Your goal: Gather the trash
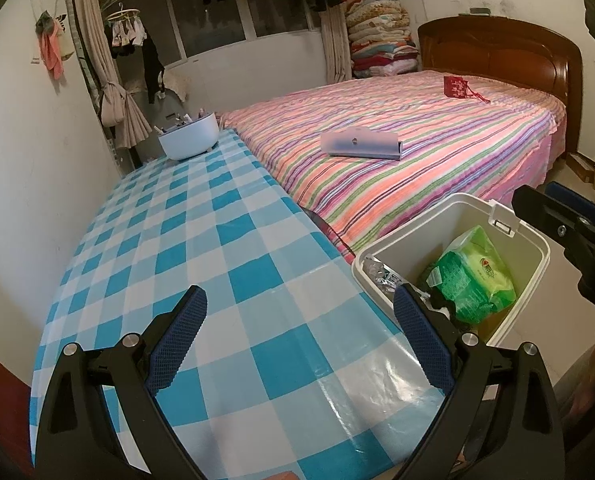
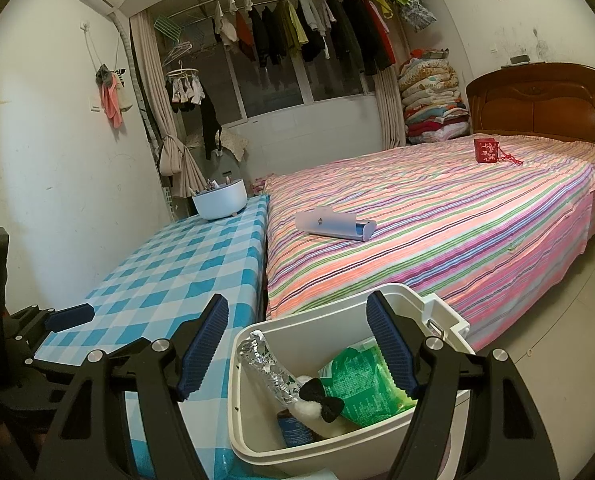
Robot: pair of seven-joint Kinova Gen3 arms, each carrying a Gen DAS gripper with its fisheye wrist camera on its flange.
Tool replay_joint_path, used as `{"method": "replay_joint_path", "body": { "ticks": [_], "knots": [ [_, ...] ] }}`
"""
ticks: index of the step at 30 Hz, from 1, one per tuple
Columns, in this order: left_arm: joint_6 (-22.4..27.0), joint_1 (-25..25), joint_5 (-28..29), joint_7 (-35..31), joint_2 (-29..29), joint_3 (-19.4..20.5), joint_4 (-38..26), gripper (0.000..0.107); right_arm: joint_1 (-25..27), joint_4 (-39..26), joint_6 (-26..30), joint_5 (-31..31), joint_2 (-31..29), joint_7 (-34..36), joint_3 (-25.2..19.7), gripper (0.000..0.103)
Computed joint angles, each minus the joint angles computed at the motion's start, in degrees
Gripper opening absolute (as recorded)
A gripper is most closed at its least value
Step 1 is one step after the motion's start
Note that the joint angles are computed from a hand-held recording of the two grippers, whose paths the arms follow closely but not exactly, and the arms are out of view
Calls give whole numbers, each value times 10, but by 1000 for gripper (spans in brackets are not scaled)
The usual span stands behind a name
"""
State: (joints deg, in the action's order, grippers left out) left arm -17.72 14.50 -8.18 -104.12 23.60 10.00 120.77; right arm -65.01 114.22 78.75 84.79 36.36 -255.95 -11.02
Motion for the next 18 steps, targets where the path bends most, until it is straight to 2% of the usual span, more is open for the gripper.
{"method": "replay_joint_path", "body": {
  "ticks": [14, 18],
  "knots": [
    [-1, -3, -20, -6, -6, 8, 6, 93, 0, 0, 0, 0, -1, -1, -1, 70],
    [-19, -32, -60, 7, -9, 40, 20, 93, 0, 0, 0, 0, -1, 0, -1, 70]
  ]
}}
